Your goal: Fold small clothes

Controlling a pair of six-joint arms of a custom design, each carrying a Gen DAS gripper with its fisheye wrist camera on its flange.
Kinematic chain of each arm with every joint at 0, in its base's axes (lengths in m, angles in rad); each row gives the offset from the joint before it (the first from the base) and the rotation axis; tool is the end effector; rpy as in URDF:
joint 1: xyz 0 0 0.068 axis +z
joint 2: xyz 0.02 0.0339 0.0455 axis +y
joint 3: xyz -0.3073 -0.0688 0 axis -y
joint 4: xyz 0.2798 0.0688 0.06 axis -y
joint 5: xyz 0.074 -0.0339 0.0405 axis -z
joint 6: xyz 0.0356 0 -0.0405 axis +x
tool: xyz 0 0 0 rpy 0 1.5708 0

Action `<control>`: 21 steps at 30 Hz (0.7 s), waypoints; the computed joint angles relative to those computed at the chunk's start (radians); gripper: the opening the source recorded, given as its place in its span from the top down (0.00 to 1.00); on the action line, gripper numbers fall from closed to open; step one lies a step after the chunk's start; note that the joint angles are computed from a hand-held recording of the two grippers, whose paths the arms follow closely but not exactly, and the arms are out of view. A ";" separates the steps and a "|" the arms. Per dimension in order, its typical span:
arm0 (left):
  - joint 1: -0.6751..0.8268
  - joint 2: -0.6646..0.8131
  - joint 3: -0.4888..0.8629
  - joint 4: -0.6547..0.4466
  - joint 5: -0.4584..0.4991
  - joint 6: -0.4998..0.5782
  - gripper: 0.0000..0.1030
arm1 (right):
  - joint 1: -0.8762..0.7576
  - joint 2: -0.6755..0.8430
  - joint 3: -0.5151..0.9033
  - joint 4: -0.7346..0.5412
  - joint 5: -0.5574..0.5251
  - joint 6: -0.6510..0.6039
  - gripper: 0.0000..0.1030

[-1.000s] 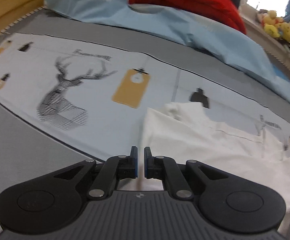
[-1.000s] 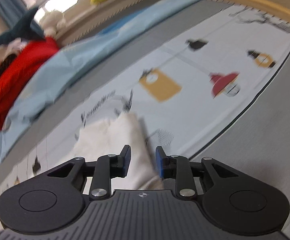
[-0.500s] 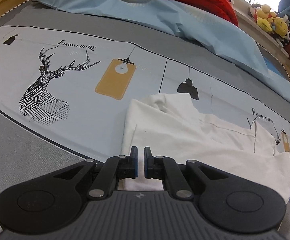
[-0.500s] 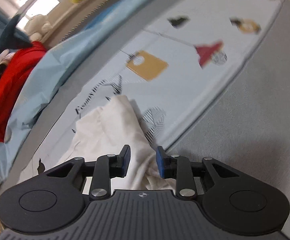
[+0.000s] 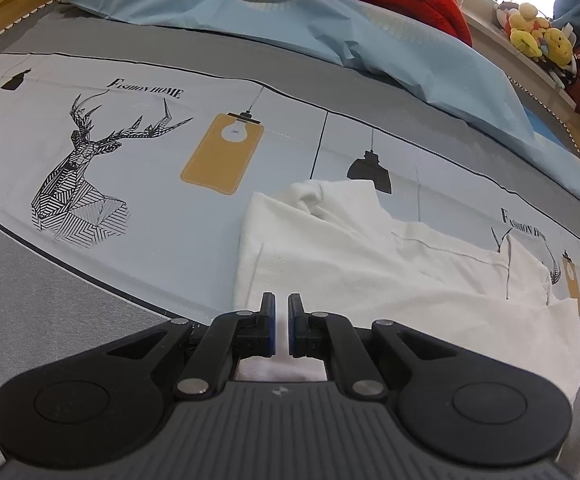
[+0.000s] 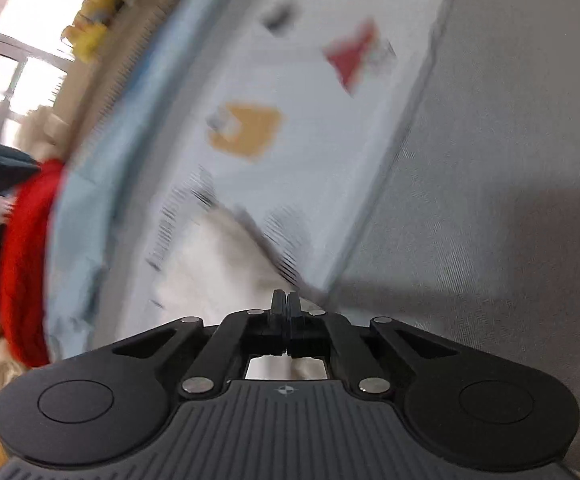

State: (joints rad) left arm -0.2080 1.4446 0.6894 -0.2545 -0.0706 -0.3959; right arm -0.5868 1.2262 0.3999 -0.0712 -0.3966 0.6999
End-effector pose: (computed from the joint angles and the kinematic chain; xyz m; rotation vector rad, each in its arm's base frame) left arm 0.2788 -0.0563 0.1775 -0.2684 2.5685 -0.1342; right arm 0.1879 -0.1084 0.1541 1.3269 2.0558 0.5380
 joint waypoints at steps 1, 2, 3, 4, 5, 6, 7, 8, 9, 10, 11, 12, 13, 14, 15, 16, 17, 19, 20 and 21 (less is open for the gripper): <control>-0.002 0.002 0.001 0.000 0.001 0.001 0.94 | -0.008 -0.020 0.010 -0.035 0.028 -0.018 1.00; -0.002 0.002 0.001 0.001 0.002 0.002 0.94 | -0.021 -0.011 0.021 -0.065 0.049 -0.031 1.00; -0.004 0.001 0.002 0.001 0.002 0.002 0.94 | -0.036 0.015 0.031 -0.089 0.061 -0.057 1.00; -0.006 0.000 0.001 0.002 0.000 0.001 0.94 | -0.049 0.043 0.038 -0.103 0.050 -0.083 1.00; -0.008 0.000 0.001 0.002 -0.002 -0.001 0.94 | -0.057 0.060 0.042 -0.113 0.010 -0.090 1.00; -0.010 -0.001 0.000 0.001 -0.004 -0.002 0.94 | -0.056 0.062 0.041 -0.122 -0.028 -0.091 0.98; -0.011 0.000 -0.001 0.001 -0.004 -0.003 0.94 | -0.043 0.058 0.039 -0.122 -0.057 -0.093 0.96; -0.013 0.000 -0.001 0.001 -0.006 -0.003 0.94 | -0.026 0.051 0.032 -0.109 -0.070 -0.093 0.96; -0.014 0.002 -0.001 0.001 -0.008 -0.002 0.94 | -0.010 0.056 0.030 -0.096 -0.076 -0.093 0.96; -0.015 0.002 -0.001 0.000 -0.010 -0.003 0.94 | -0.001 0.076 0.029 -0.082 -0.079 -0.086 0.96; -0.017 0.001 -0.003 0.001 -0.012 -0.004 0.94 | 0.005 0.102 0.028 -0.067 -0.081 -0.072 0.96; -0.018 0.001 -0.003 0.001 -0.013 -0.003 0.94 | 0.012 0.125 0.030 -0.058 -0.077 -0.064 0.96; -0.018 0.002 -0.003 0.001 -0.013 -0.002 0.94 | 0.024 0.146 0.031 -0.043 -0.064 -0.055 0.96; -0.018 0.004 -0.003 0.001 -0.013 -0.002 0.94 | 0.037 0.167 0.031 -0.022 -0.051 -0.040 0.96; -0.017 0.005 -0.002 0.000 -0.013 -0.001 0.94 | 0.040 0.176 0.030 -0.007 -0.048 -0.027 0.96; -0.017 0.006 -0.002 0.000 -0.013 -0.001 0.94 | 0.050 0.187 0.030 0.014 -0.043 -0.005 0.96; -0.016 0.007 -0.001 0.001 -0.011 -0.001 0.94 | 0.054 0.193 0.028 0.035 -0.039 0.009 0.96; -0.014 0.006 0.000 0.001 -0.009 0.001 0.94 | 0.055 0.191 0.022 0.053 -0.037 0.024 0.94; -0.013 0.005 -0.001 0.002 -0.008 0.002 0.94 | 0.056 0.200 0.026 0.057 -0.038 0.027 0.94; -0.011 0.005 0.000 0.002 -0.006 0.003 0.94 | 0.053 0.206 0.026 0.058 -0.042 0.025 0.94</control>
State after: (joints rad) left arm -0.2189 1.4497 0.6889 -0.2529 -0.0767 -0.3934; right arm -0.5341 1.4317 0.4254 -0.0131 -0.4390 0.7245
